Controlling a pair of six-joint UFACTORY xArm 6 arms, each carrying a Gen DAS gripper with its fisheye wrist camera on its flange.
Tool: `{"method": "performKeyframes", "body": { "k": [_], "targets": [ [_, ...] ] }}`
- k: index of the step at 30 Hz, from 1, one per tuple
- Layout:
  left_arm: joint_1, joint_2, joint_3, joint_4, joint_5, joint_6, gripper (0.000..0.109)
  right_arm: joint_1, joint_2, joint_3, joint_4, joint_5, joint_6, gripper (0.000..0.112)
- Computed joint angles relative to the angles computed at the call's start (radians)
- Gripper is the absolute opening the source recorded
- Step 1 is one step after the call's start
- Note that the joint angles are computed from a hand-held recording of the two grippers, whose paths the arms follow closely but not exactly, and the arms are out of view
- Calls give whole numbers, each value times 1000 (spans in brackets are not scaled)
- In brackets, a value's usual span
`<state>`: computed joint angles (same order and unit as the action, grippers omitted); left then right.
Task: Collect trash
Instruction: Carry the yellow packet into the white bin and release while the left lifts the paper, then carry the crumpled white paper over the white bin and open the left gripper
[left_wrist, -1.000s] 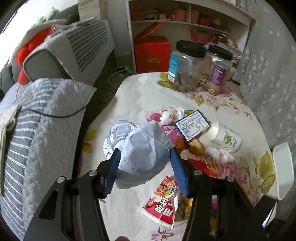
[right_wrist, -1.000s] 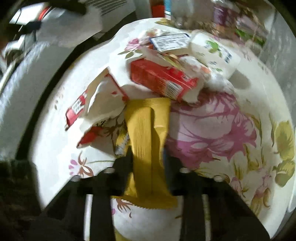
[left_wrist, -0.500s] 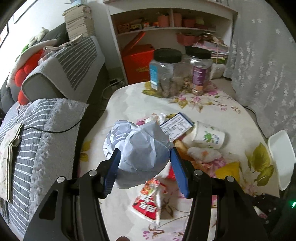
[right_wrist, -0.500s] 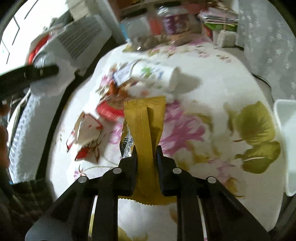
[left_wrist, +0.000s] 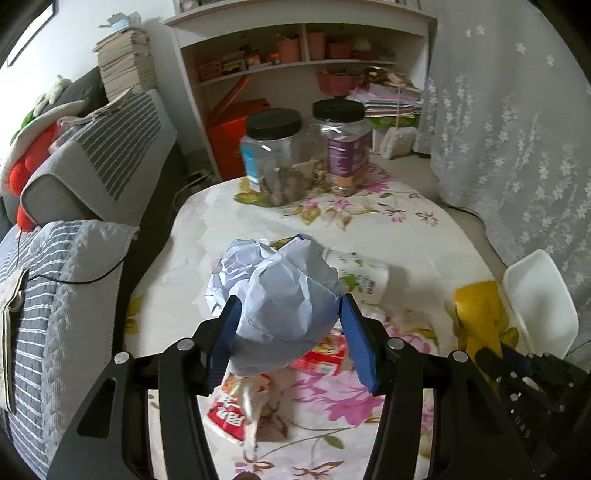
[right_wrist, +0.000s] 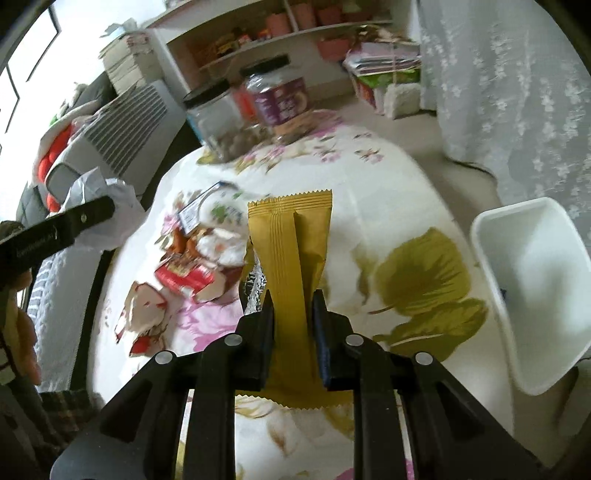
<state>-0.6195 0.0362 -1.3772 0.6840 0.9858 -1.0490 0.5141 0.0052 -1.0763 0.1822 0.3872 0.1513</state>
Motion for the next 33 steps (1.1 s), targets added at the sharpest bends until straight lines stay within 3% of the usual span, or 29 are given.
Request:
{"method": "performKeyframes", "body": {
  "k": [7,18,26,29,31,33],
  "targets": [
    [-25,63,-67,3,-16,7,54,-70,-33,24,-127,-30,117,20],
    [-76,139,-151,32,-37,8,55,-200,-89,58,-457,-29,410,25],
    [-135,245,-287,41,-65,28,55,-300,-103,70,-527,16,514,27],
    [-158,301,-360,36,-74,48,55,-336,-113,74,-577,42,578,42],
    [-172,347,-419,20,-77,67,55,-359,-133,85,-632,56,642,64],
    [-186,412,-501,-18,-78,93,55,-389,-160,104,-686,53,715,78]
  ]
}}
